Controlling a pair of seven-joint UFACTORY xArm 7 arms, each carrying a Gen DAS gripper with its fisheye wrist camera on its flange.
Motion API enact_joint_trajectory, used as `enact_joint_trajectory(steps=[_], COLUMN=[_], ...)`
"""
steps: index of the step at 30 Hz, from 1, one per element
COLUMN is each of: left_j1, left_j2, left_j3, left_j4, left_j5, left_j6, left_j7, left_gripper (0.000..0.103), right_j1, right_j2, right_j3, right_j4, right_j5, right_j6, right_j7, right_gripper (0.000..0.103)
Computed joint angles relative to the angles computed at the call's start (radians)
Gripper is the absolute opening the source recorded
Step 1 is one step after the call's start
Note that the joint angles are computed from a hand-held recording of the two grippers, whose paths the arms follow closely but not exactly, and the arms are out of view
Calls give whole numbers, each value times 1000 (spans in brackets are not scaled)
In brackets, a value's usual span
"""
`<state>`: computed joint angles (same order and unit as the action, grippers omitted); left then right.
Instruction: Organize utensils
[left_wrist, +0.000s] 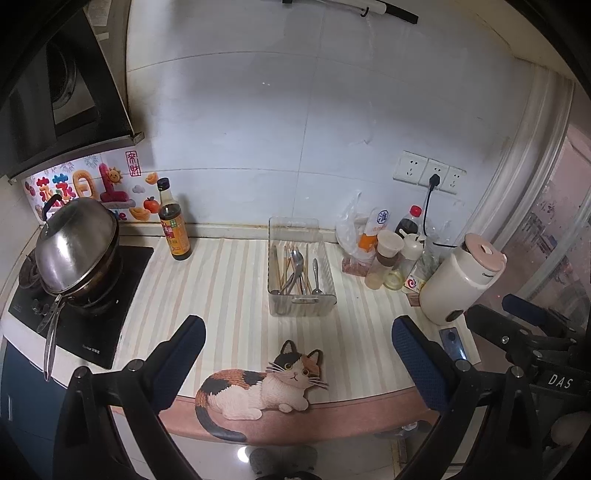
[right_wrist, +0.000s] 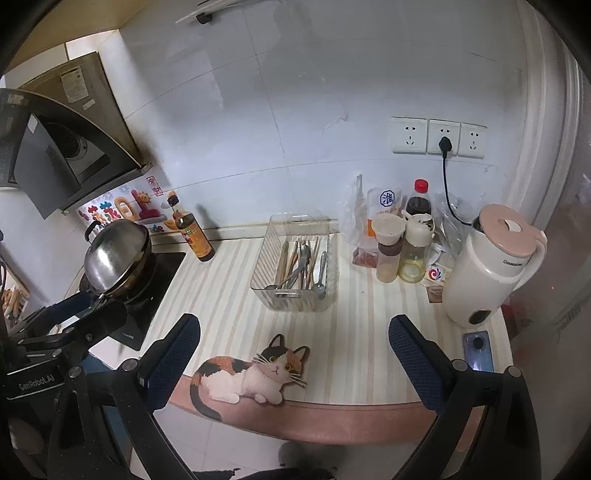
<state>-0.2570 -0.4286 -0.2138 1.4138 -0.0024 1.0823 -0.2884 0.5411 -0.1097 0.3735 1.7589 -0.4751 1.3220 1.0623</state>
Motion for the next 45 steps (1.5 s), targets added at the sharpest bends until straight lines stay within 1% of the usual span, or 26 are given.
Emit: enact_joint_trajectory(steps=[19, 45], left_j1=[-2, -10], left_j2=[-3, 21], left_j3=[8, 4], left_j4=[-4, 16], left_j5=[-15, -11], left_j6=[12, 15], left_j7=[1, 7], left_gripper=[103, 103], right_j1=[-1, 1], right_j2=[6, 11], right_j3=[-14, -17], right_j4=[-4, -7], right_j5=[36, 43], right_j6=[-27, -32], right_j7=[-33, -32], right_gripper=[103, 103])
